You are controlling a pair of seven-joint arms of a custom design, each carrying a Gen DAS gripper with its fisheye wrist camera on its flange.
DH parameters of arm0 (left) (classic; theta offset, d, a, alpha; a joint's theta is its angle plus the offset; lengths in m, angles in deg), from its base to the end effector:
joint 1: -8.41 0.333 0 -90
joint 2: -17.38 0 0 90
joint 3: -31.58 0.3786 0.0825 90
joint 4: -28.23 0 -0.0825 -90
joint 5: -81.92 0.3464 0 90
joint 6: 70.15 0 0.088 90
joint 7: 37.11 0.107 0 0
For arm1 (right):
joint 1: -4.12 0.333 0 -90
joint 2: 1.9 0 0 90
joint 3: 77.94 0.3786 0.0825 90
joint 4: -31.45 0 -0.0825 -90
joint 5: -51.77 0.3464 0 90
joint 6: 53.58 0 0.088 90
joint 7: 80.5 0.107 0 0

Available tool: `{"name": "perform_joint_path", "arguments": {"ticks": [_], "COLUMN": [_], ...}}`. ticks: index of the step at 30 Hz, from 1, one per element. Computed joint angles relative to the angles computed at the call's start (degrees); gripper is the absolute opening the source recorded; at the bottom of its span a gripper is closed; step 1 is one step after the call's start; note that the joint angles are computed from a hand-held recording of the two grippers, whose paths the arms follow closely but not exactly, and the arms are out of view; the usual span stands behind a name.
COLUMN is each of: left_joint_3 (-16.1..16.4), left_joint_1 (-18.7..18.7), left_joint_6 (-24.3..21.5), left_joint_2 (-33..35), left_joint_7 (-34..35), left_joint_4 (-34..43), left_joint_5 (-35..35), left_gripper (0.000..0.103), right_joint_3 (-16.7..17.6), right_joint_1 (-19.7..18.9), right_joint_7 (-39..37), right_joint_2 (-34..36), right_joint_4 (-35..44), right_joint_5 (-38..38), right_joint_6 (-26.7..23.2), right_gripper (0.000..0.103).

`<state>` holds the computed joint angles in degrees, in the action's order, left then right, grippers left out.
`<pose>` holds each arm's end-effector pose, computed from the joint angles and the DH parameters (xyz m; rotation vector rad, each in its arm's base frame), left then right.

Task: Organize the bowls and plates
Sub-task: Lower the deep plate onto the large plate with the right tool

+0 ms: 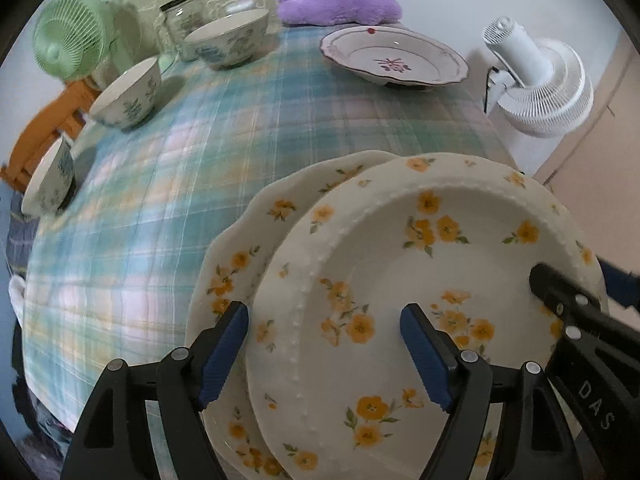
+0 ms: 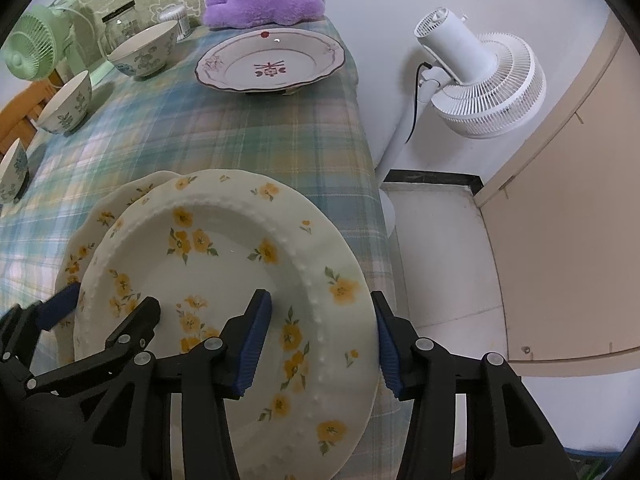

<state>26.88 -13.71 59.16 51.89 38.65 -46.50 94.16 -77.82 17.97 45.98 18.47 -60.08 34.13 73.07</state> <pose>0.6853 -0.3195 0.4930 -1.6829 2.2892 -0.3743 0.6568 0.1527 0.5269 -1.8208 2.3210 -0.5056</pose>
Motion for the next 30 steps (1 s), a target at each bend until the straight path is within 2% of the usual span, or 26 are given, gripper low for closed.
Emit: {"name": "perform_joint_path", "arguments": {"ticks": [8,9,15,30], "left_joint_3": [-0.7,-0.8,-1.2,-0.4], "left_joint_1": [1.4,1.5,1.9,2.4], "left_joint_6": [-1.2,-1.1,-1.1,-2.0], "left_joint_2": [-1.1,-1.3,-1.9,-2.1], "left_joint_7": [1.7,2.2,4.0,1.1], "left_joint_4": [0.2,0.1,-0.5,-0.9], "left_joint_5": [-2.1,-2.1,-2.7,-2.8], "left_gripper": [0.085,0.085,0.085,0.085], "right_joint_3": [0.6,0.7,0.3,0.4], "right_joint_1": [-0.4,-0.5,0.5,0.8], "right_joint_7": [-3.0,-3.4,-3.1,-5.5], "right_joint_2": [-1.2,-1.3,0.0,3.2], "right_joint_4": [-0.1,-0.2,1.5,5.1], "right_joint_5": [1.2,1.6,-0.1,0.7], "right_joint_6": [0.2,0.5,-1.5,-1.8], "right_gripper": [0.052,0.046,0.036,0.036]}}
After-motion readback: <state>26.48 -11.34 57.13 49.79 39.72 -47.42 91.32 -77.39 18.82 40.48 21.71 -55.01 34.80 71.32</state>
